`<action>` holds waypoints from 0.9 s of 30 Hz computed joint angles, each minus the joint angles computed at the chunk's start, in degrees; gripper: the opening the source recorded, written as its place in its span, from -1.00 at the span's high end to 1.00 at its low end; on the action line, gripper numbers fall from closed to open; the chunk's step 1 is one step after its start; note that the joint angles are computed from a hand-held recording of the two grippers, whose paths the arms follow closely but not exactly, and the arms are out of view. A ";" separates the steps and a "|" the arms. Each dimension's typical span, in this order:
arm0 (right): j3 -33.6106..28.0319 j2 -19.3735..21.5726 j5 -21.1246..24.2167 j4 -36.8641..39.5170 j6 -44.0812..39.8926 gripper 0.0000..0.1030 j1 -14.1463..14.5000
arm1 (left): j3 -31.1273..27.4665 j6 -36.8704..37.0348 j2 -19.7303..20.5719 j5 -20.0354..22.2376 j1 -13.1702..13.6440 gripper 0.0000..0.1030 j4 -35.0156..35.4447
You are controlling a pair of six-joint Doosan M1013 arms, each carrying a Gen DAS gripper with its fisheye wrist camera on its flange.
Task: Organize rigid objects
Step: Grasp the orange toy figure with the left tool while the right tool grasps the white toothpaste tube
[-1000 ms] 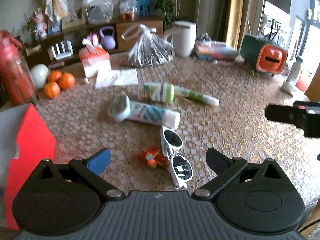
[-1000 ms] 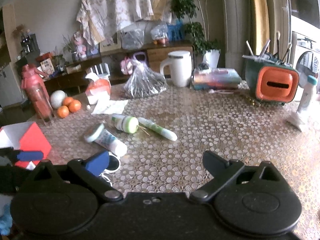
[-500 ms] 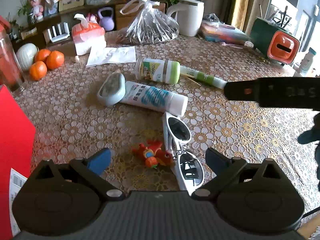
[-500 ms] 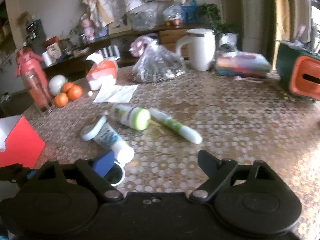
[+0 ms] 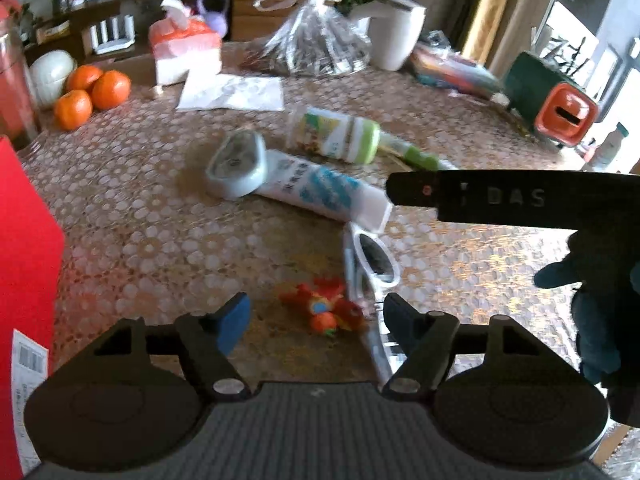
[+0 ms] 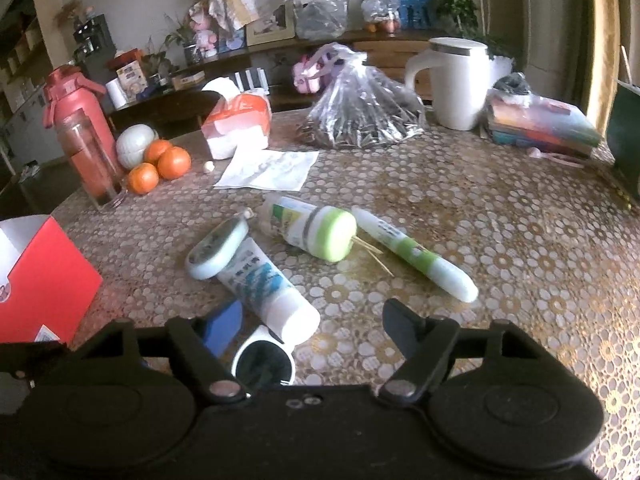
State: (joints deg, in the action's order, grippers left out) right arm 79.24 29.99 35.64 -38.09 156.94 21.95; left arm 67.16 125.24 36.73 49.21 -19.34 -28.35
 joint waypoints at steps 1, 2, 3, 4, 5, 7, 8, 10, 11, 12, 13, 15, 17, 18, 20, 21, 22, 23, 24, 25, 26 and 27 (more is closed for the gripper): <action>-0.44 0.30 0.16 0.44 -0.78 -0.50 -0.03 | -0.49 -0.94 0.34 0.43 -0.13 -0.23 1.32; -0.83 0.59 0.32 0.79 -1.42 -0.48 -0.06 | -0.97 -1.53 0.71 1.04 -0.20 -0.12 2.02; -1.32 0.98 0.65 1.14 -2.03 -0.46 -0.08 | -1.38 -1.90 1.08 1.75 -0.20 -0.12 2.23; -1.73 1.29 0.85 1.58 -2.58 -0.45 -0.12 | -1.37 -1.73 1.18 1.74 -0.11 -0.12 1.51; -2.08 1.59 0.96 1.97 -3.18 -0.41 -0.16 | -1.46 -1.52 1.27 1.82 -0.06 -0.12 1.15; -2.85 2.27 1.53 2.31 -4.20 -0.35 -0.20 | -1.86 -1.07 1.53 2.35 -0.04 -0.11 0.44; -3.28 2.66 1.72 2.64 -4.86 -0.35 -0.27 | -2.18 -0.60 1.76 2.98 0.03 -0.11 -0.31; -4.20 3.48 2.30 3.30 -6.37 -0.32 -0.40 | -2.76 -0.43 2.23 3.93 0.02 -0.10 -0.84; -4.66 3.88 2.55 3.78 -7.31 -0.29 -0.49 | -3.02 -0.26 2.45 4.27 0.08 -0.10 -1.41; -5.10 4.27 2.80 4.36 -8.33 -0.25 -0.59 | -3.27 -0.37 2.64 4.73 0.15 -0.10 -1.86; -5.64 4.70 3.29 4.82 -9.20 -0.23 -0.66 | -3.57 -0.65 2.87 5.10 0.25 -0.10 -2.40; -6.44 5.40 3.65 6.05 -10.95 -0.19 -0.85 | -3.63 -0.23 2.95 5.09 0.26 -0.10 -2.76; -6.76 5.78 3.22 7.24 -12.28 -0.18 -0.97 | -3.40 0.79 2.85 5.01 0.27 0.03 -3.35; -6.98 6.00 3.18 7.65 -13.04 -0.16 -0.92 | -3.46 1.13 2.89 5.44 0.30 0.04 -3.79; -7.29 6.33 3.67 6.45 -13.28 -0.13 -0.53 | -3.07 1.63 2.68 5.26 0.25 0.05 -3.96; -7.43 6.46 4.06 5.59 -13.31 -0.12 -0.32 | -2.77 1.90 2.50 4.95 0.21 0.05 -3.93; -7.53 6.50 4.32 5.19 -13.31 -0.12 -0.19 | -2.60 1.93 2.39 4.83 0.22 0.07 -3.98; -7.45 6.44 4.26 5.01 -13.21 -0.09 -0.14 | -2.51 1.95 2.33 4.78 0.25 0.09 -4.15; -7.30 6.33 4.10 5.02 -13.20 -0.04 -0.13 | -2.39 1.96 2.22 4.60 0.25 0.21 -4.23; -7.19 6.24 4.01 4.87 -13.20 -0.01 -0.13 | -2.17 2.08 2.06 3.99 0.24 0.43 -4.22; -7.07 6.12 3.99 4.89 -13.28 0.02 -0.09 | -2.26 2.28 2.06 4.20 0.26 0.56 -4.26; -7.00 6.03 3.96 5.00 -13.45 0.07 -0.08 | -2.42 2.11 2.13 4.50 0.33 0.57 -4.32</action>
